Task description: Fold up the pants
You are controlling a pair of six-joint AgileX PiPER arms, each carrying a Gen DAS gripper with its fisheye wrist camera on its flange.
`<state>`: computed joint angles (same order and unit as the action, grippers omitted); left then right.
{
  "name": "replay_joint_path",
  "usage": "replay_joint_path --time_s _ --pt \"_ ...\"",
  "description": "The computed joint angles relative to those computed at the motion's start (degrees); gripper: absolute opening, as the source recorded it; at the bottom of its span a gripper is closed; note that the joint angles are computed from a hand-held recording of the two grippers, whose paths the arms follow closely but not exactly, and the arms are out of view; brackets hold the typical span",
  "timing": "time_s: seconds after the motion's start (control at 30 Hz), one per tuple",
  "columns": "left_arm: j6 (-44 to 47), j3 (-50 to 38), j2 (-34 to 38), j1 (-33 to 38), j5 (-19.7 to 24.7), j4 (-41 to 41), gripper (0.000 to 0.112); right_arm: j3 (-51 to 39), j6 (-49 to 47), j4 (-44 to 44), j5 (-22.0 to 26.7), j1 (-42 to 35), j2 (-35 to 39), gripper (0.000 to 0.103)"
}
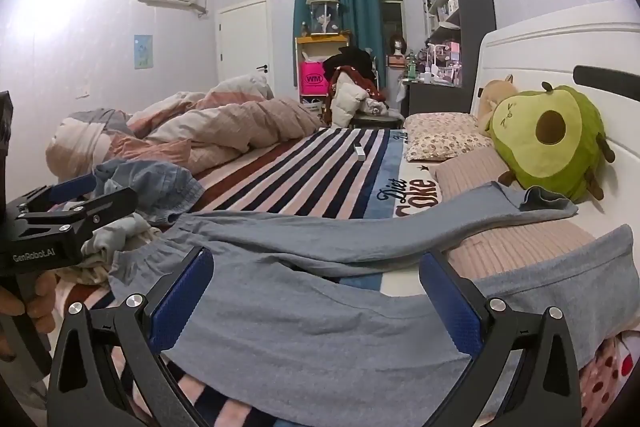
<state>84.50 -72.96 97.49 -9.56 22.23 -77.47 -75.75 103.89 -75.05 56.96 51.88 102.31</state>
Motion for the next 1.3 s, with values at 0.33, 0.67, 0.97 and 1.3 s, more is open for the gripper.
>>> replay_joint_path --time_s 0.33,0.67,0.97,1.3 --pt "-1.0 -0.1 -0.1 -0.9 -0.2 1.3 0.102 0.7 1.5 -0.3 -1.1 -0.1 -0.2 0.103" --pt "-1.1 -0.2 -0.1 -0.9 -0.2 1.3 0.102 1.1 1.6 -0.3 -1.4 -0.3 -0.5 0.103" --pt "-1.0 -0.2 0.0 -0.7 0.0 1.3 0.102 2.2 2.4 -0.9 -2.2 -0.7 -1.2 0.103" --pt "-0.7 -0.1 0.0 -0.5 0.2 1.0 0.102 1.8 2.2 -0.5 -1.9 -0.4 -1.1 0.103"
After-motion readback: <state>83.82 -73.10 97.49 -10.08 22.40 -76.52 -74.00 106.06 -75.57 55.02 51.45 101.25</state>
